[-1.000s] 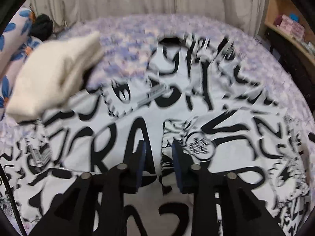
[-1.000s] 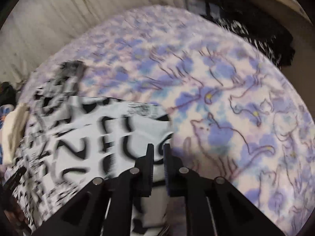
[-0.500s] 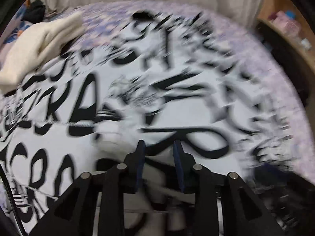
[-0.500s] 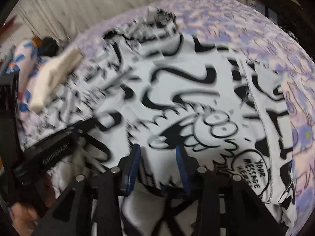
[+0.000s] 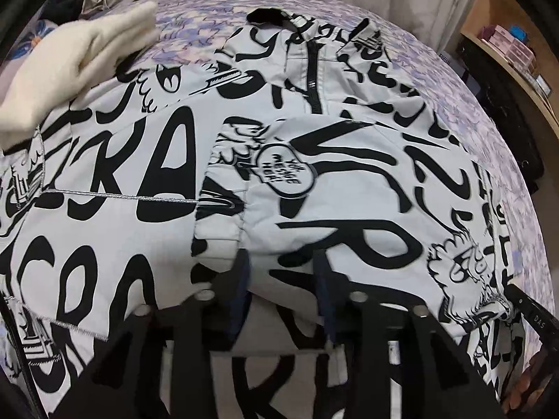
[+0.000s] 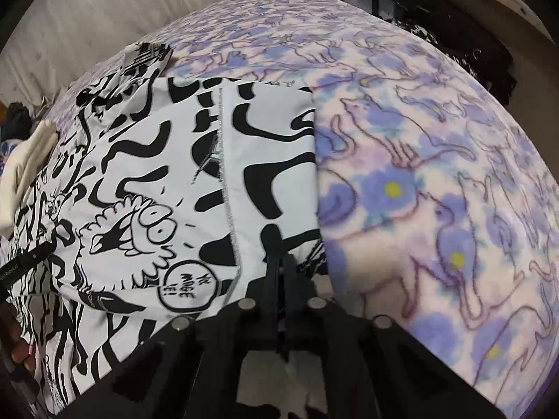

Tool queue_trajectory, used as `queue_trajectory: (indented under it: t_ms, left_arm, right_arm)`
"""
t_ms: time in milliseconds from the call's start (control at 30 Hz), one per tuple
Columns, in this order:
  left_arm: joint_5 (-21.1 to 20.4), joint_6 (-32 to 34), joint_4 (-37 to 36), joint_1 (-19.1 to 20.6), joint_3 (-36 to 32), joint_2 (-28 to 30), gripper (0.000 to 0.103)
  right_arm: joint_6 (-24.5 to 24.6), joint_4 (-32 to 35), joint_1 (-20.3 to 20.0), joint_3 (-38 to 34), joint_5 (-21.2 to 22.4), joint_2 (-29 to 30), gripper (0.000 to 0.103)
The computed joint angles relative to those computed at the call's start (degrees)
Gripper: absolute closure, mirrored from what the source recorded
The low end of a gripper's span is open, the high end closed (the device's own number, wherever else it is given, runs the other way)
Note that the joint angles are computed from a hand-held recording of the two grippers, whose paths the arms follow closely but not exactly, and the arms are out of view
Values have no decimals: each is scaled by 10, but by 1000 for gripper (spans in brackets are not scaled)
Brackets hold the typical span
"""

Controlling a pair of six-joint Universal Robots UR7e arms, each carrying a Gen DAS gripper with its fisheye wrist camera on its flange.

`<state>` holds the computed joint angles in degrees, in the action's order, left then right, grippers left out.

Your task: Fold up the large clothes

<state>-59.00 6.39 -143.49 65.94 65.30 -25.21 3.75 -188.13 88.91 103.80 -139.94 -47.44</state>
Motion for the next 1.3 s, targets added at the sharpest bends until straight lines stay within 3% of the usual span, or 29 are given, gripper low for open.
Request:
queue_trajectory:
  t_ms: [33,100,200,400,700,767,800,833,1000,1300]
  left_arm:
    - [-1,3,-8,-3,10,-6,44]
    - [12,10,-43,-12,40,-19,29]
    - [33,33,-91,-26,80,-38,27]
    - [30,34,-116,-40,132,-77,16]
    - [25,22,-109,-61,200,-136,9]
    - [27,25,-116,-66,219,-152,9]
    - [26,27,-121,-67,226,-157,9]
    - [25,29,-126,-68,237,-167,9]
    - [19,28,-126,-69,273,-205,9]
    - [45,46,-156,-59,343,-277,9]
  right_arm:
    - [0,-2,2,1,-4,1,99]
    - [11,3,4,4,4,-4,96]
    - [28,-8,7,17,19,-12,92]
    - [60,-14,21,38,40,-21,90]
    - [97,-7,49,69,50,-26,88]
    - [105,-6,57,74,53,-26,73]
    - [107,-9,61,75,53,-25,57]
    - [107,-16,67,76,50,-23,47]
    - [102,-29,96,76,37,-11,47]
    - [90,-37,142,56,26,22,47]
